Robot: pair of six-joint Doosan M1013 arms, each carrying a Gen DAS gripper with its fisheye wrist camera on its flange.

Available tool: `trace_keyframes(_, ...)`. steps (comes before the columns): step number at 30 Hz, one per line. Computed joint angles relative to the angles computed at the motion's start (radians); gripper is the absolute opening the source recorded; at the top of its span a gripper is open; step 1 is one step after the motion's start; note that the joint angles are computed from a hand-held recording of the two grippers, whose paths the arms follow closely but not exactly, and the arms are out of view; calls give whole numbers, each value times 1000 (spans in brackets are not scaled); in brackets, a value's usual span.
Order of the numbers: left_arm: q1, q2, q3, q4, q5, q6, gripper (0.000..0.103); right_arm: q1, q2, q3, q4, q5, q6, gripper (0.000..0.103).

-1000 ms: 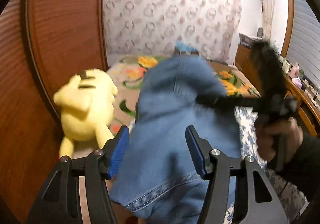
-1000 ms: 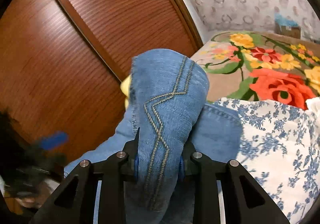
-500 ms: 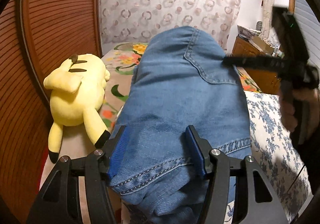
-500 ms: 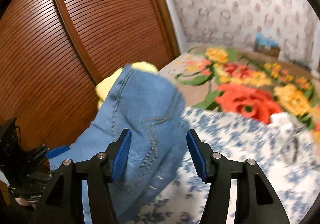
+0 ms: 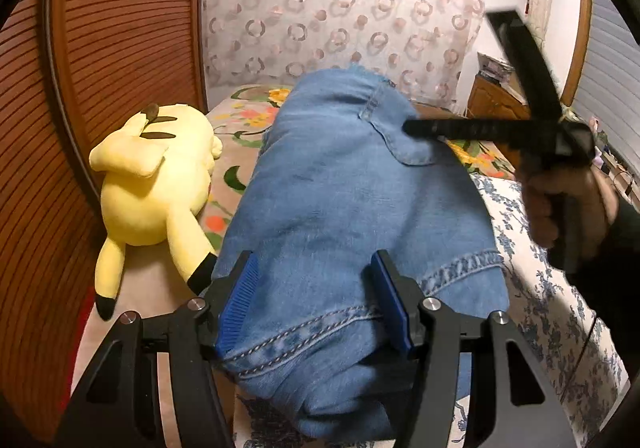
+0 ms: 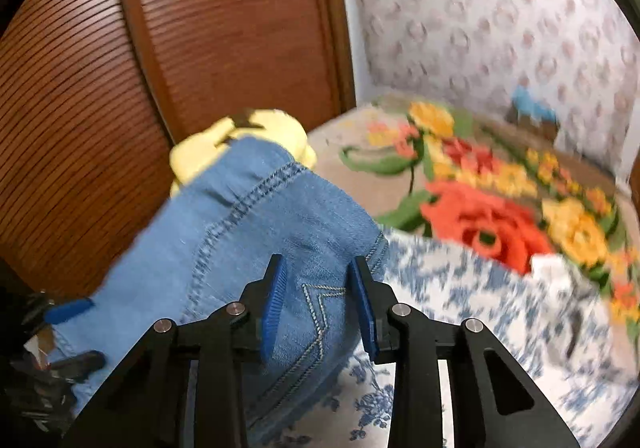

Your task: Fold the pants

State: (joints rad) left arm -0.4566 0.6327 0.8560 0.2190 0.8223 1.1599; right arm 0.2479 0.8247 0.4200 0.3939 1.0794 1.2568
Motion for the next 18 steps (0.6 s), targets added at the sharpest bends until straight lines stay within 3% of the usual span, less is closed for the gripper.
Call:
trace_keyframes(5,-10,-3,-16,34,33,-14,60,-8,-62,92,37,-54,32,34)
trace_keyframes(18,-74,-69,46,85,-55,-12,60,-50,-430,689,158,-353,-153,34)
